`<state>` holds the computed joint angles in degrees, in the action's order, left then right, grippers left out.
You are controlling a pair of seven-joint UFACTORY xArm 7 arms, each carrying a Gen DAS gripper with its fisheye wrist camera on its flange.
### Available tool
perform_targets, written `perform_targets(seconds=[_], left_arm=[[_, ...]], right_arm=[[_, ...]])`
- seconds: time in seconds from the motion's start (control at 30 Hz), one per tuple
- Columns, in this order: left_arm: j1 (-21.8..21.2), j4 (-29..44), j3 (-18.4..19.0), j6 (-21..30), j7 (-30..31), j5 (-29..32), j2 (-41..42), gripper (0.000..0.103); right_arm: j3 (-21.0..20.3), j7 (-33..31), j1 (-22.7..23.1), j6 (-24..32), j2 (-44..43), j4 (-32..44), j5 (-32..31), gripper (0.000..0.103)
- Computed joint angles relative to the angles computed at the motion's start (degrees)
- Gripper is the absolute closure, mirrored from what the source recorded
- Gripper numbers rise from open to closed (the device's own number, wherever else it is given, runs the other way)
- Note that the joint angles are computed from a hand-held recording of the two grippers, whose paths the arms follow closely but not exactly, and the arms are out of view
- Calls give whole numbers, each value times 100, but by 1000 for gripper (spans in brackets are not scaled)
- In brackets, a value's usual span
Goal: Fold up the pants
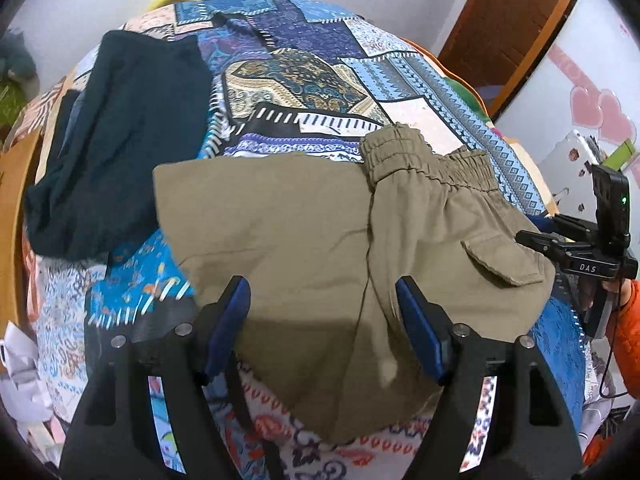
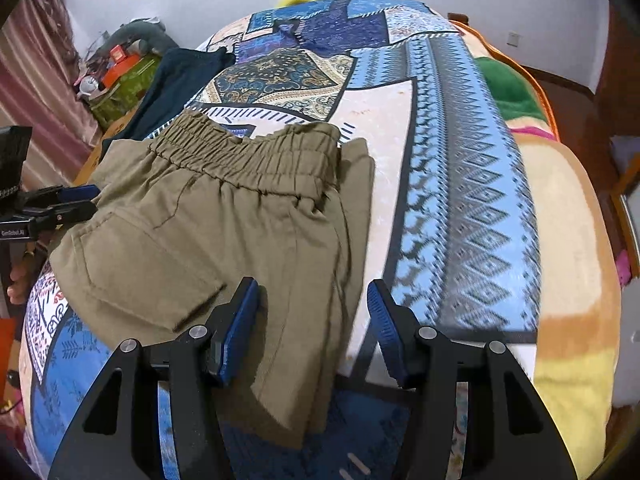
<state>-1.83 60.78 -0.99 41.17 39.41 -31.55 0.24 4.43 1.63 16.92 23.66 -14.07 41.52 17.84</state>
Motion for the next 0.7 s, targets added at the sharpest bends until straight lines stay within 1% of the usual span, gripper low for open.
perform_targets(seconds=[0.13, 0.2, 0.3, 0.33, 0.37, 0.4, 0.53, 0.6, 0.67, 0.7], left_arm=[[97, -138, 93, 186, 126, -466, -111, 27], [105, -233, 108, 189, 143, -486, -214, 27], [102, -303, 136, 250, -25, -282, -382, 27], [96, -338, 135, 191, -145, -149, -453, 28], [92, -398, 115, 9, -360, 109, -551, 28], [82, -420, 121, -97, -480, 233, -599, 28], [92, -257, 199, -289, -879, 538, -553, 28], [116, -39, 203, -240, -1158, 745, -343, 28], [145, 238, 202, -27, -1328, 780, -51, 32], [160, 390, 183, 81, -1447, 844, 122, 38]], right_arm=[[14, 118, -25, 111, -164, -90, -64, 52], [38, 188, -51, 184, -220, -106, -160, 52], [44, 247, -82, 329, -286, -82, -297, 50], [44, 262, -90, 384, -305, -58, -331, 50], [52, 278, -103, 422, -324, -32, -379, 50], [57, 287, -108, 437, -356, -31, -410, 50], [24, 273, -107, 332, -401, 25, -414, 49], [23, 350, -135, 186, -326, 85, -413, 46], [-2, 400, -125, 84, -221, 157, -341, 44], [-25, 412, -121, 45, -123, 217, -288, 43]])
